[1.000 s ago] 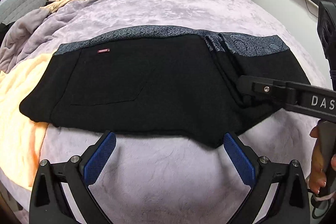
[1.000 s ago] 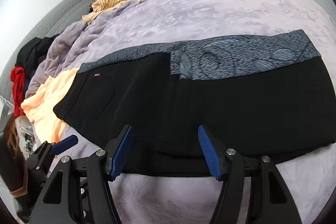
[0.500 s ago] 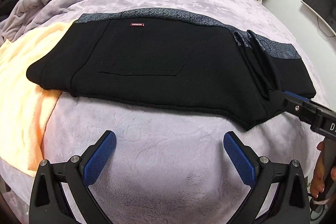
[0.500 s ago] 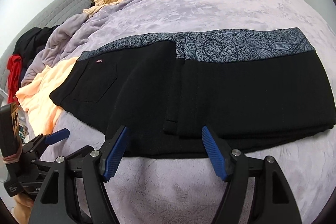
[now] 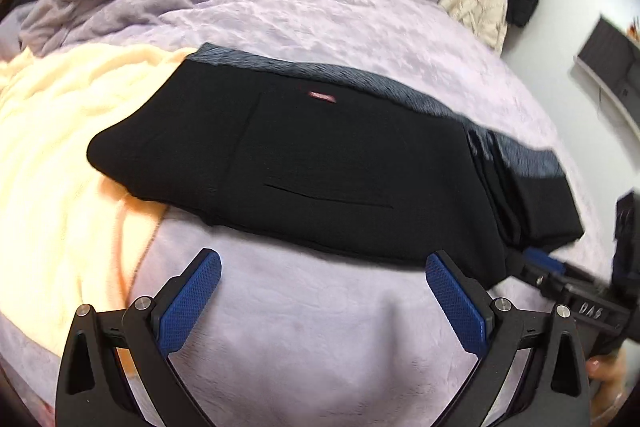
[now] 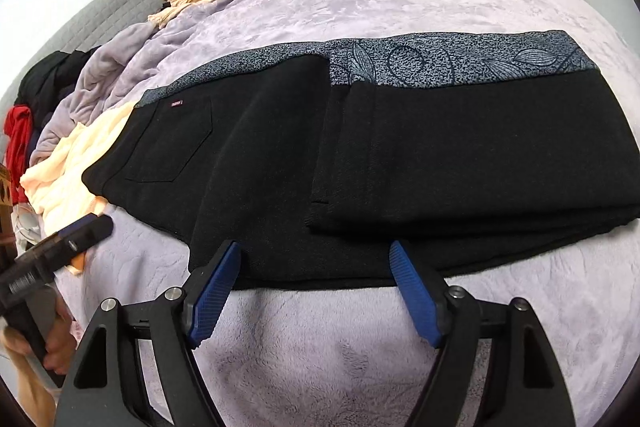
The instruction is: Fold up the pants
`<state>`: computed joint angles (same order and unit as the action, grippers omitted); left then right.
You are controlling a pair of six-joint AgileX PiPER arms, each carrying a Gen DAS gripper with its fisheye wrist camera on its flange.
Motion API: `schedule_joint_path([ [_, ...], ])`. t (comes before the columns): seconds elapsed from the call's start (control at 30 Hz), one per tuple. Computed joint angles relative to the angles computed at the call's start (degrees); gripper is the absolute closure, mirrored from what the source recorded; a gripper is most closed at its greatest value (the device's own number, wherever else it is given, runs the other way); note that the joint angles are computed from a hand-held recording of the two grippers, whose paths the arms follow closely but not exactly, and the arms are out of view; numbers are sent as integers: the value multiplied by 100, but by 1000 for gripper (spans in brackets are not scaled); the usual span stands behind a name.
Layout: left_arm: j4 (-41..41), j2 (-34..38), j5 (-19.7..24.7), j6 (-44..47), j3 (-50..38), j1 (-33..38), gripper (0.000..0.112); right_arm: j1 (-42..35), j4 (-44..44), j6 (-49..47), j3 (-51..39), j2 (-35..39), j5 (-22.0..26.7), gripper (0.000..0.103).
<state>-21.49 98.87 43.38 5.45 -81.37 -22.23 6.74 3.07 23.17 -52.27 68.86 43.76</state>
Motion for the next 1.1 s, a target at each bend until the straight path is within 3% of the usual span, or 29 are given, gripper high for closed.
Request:
schedule_joint_path([
  [0.1, -519, 112, 100, 394, 127, 430, 9, -10, 6, -18, 76, -22, -96, 23],
  [0.23, -1899, 108, 51, 1379, 563, 970, 9, -5, -31, -46, 82, 9, -112, 23],
  [0.47, -3263, 725, 264, 1895, -28, 1206, 9, 0, -5, -7, 0, 89, -35, 22],
  [0.6, -3018, 1256, 349, 1264, -665, 1121, 9, 31, -61, 47, -16, 107, -12, 22],
  [0.77, -1485, 1436, 163, 196, -1229, 612, 10, 147, -241, 195, -34, 146, -6, 22],
  [0.83, -901, 1380, 19, -215, -1217, 477, 20, 185, -296, 244, -58, 163, 21, 22],
  [0.9, -145, 1451, 12, -831, -1385, 347, 48, 186, -281, 231, -108, 206, 60, 22],
  [1.1, -947, 1448, -66, -369, -1171, 697, 57, 271, -363, 391, -509, 385, 536, 22],
])
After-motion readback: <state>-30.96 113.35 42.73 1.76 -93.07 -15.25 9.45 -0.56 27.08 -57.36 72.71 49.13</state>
